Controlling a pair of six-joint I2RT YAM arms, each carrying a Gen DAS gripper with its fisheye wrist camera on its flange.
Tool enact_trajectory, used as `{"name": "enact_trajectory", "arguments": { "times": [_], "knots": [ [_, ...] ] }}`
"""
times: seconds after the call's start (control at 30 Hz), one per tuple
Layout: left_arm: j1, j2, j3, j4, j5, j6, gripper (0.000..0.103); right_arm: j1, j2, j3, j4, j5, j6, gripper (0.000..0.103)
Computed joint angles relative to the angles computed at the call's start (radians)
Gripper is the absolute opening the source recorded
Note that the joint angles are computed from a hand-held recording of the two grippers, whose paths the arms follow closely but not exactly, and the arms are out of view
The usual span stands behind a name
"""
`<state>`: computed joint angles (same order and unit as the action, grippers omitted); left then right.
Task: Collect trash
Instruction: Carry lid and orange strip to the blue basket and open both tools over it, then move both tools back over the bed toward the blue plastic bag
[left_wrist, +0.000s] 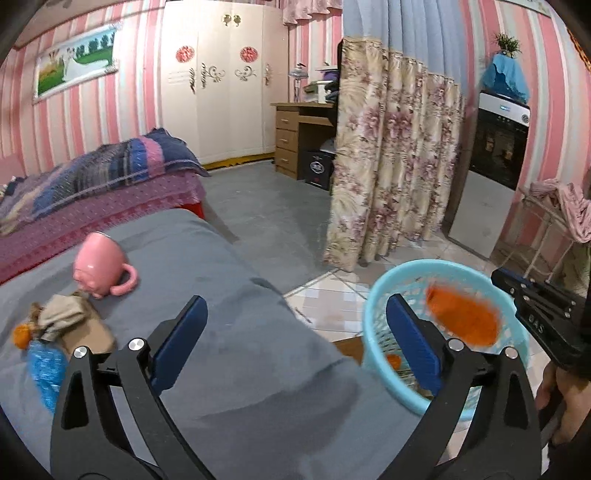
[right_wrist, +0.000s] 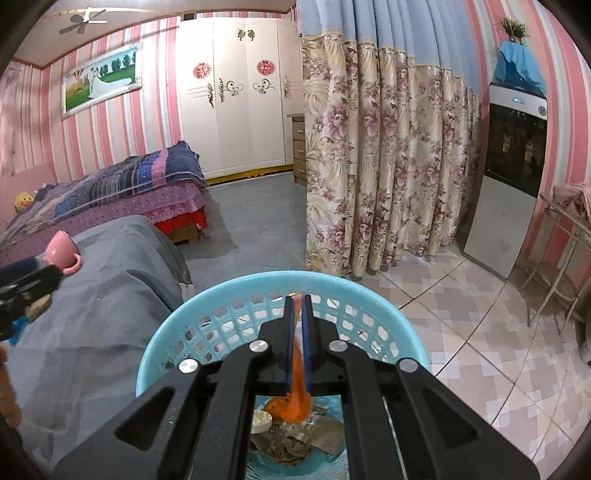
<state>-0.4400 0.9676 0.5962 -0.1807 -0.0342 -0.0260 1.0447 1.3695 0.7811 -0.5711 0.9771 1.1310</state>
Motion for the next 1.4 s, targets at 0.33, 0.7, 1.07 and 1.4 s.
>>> {"name": "enact_trajectory", "arguments": {
  "times": [0.33,0.7,1.07,1.4],
  "knots": [
    [0.247,-0.161,-0.016,-0.108,0.128,0.090,0.097,0.018,0.140,0.112,-0.061,0.019,0.034,0.089],
    [0.562,-0.198,-0.008,-0.205,0.366,0.188,0.097,0.073,0.253,0.290,-0.166,0.052,0.084,0.098],
    [0.930,-0.126,-0.001,-0.202,0.522,0.380,0.097,0.118,0.408,0.557,-0.097,0.069,-0.035,0.098],
    [1.162,0.171,0.091,-0.126,0.625,0.468,0.097,0.124,0.635,0.832,-0.015,0.034,-0.151,0.098]
  ]
}}
